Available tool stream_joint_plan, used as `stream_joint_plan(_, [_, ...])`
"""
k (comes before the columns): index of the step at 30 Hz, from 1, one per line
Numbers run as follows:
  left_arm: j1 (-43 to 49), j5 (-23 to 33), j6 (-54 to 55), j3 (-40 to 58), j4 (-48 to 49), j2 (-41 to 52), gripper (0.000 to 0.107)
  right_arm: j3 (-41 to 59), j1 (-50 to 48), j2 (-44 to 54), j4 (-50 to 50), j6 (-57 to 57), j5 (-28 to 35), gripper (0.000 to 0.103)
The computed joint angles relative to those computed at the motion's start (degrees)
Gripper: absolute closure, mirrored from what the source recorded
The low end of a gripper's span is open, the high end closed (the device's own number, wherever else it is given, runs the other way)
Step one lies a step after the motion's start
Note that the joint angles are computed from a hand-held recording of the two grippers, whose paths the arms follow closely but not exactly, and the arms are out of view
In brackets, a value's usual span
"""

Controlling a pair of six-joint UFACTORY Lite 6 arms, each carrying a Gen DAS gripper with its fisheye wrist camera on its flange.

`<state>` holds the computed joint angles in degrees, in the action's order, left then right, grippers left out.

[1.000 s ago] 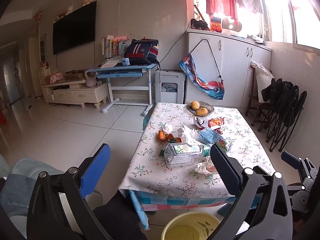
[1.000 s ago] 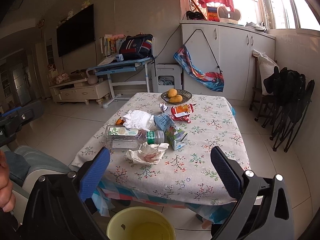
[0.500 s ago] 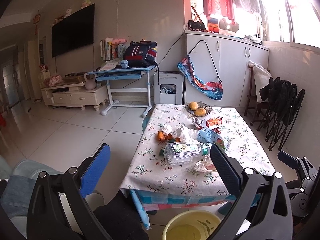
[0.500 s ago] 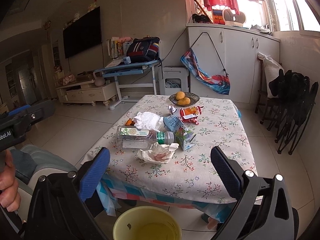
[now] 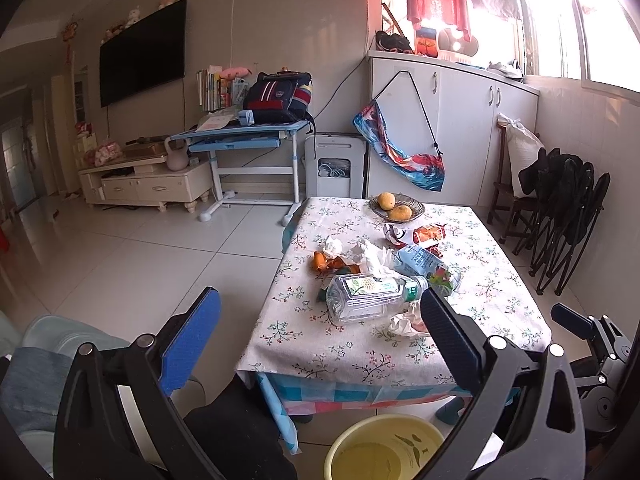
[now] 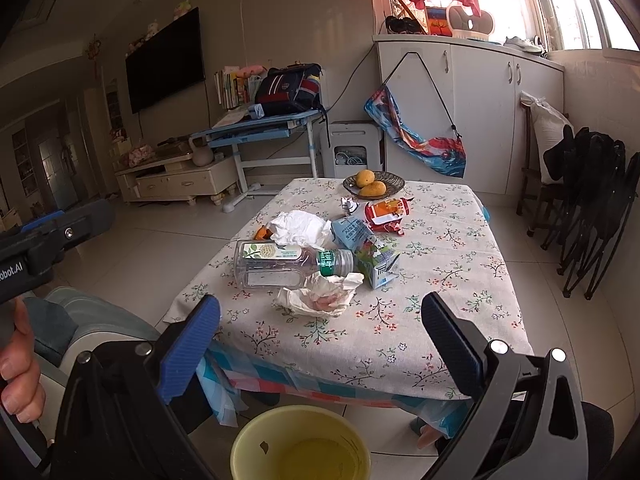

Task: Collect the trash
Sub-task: 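Move both tools toward the table near the bottle and tissue, then grasp the crumpled tissue with the right tool while the left tool grasps the clear bottle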

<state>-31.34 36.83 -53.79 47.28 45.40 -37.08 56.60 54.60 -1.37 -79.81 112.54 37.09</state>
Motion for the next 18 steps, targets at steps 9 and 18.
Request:
stream_joint_plan(9, [10.5,-9.2,8.9,-3.1,-7.3,3.4,0.01,-0.9,-4.9,3.3,-2.6,2.2,-7.0,0.006])
stream_joint_plan(18, [13.5,-18.6,14.0,-4.5,-6.9,10.2,0.01,2.9,-13.1,10.9,-6.6,8.0,-19.4,0.018])
